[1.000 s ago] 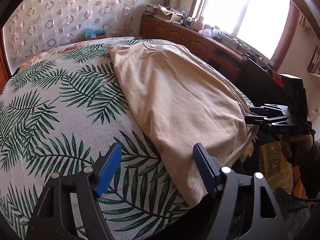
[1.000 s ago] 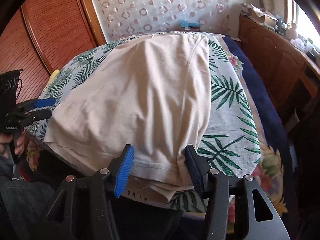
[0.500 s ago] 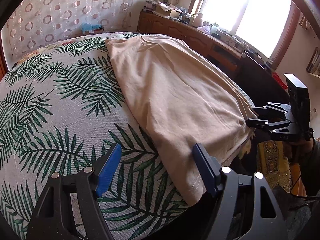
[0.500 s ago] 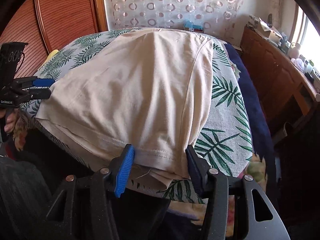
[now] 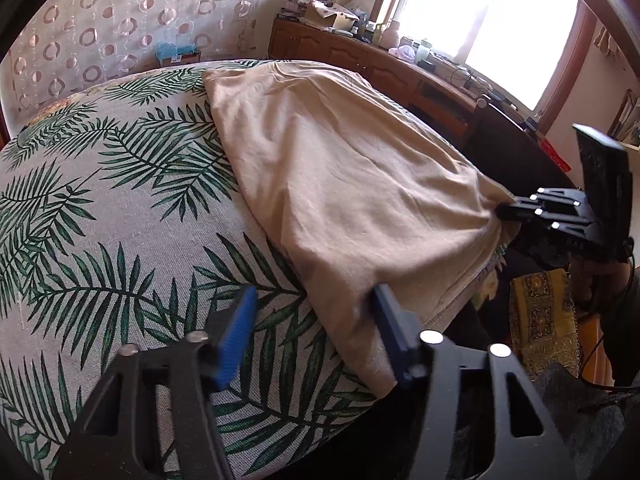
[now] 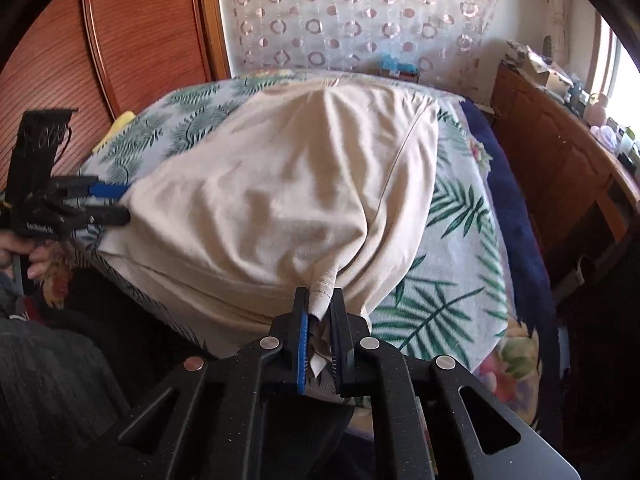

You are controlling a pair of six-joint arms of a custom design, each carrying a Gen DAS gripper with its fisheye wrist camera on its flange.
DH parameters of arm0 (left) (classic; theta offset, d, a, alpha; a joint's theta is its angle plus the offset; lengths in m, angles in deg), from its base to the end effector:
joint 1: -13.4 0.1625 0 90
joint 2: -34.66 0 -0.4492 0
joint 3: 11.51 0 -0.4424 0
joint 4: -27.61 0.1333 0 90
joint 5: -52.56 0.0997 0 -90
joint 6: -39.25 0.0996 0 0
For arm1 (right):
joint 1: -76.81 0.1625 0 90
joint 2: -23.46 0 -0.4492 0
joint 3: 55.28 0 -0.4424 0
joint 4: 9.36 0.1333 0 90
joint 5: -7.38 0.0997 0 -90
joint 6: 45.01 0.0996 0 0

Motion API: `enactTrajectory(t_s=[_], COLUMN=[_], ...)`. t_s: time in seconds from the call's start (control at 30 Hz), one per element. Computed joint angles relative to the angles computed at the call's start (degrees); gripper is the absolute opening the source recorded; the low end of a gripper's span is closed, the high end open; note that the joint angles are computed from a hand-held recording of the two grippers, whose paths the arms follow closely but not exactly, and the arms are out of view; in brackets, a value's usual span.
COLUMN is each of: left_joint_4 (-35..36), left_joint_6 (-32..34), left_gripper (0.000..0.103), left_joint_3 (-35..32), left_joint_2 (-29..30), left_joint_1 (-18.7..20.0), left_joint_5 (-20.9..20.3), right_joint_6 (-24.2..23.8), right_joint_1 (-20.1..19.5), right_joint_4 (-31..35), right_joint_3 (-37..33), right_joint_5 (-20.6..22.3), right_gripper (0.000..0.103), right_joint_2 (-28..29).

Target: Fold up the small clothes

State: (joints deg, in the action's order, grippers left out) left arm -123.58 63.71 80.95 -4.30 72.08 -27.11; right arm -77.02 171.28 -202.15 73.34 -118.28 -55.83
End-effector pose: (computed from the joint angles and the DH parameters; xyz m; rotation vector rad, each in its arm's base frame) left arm -0.2474 -0.6974 0.0056 1.3698 2.6266 -0.2148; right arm 0.1137 -0.4888 0.3002 0.3476 -2.1850 0.9010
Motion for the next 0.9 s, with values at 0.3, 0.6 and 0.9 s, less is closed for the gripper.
enactTrajectory(t_s=[0.3, 0.6, 0.9], left_joint_4=[0.76, -3.28, -0.28], left_joint_6=[1.76, 0.54, 0.41], left_gripper=[0.007, 0.007, 0.007], left_joint_3=[0.42, -4.41, -22.41], left_joint_2=[-1.13, -0.18, 9.27], left_joint_1=[0.11, -1.31, -1.80], left_joint_5=[-6.43, -9.10, -8.21], right_joint_6=[-3.40, -6.96, -13.20], right_joint_1=[1.91, 2.18, 2.31], right_joint_4=[-5.34, -11.37, -13.40], right_joint_3=[-0.87, -3.94, -14.10], right_joint_5=[1.22, 3.77, 3.77], right_gripper=[0.009, 0.009, 0.008], right_joint_2=[0.28, 2.15, 6.36])
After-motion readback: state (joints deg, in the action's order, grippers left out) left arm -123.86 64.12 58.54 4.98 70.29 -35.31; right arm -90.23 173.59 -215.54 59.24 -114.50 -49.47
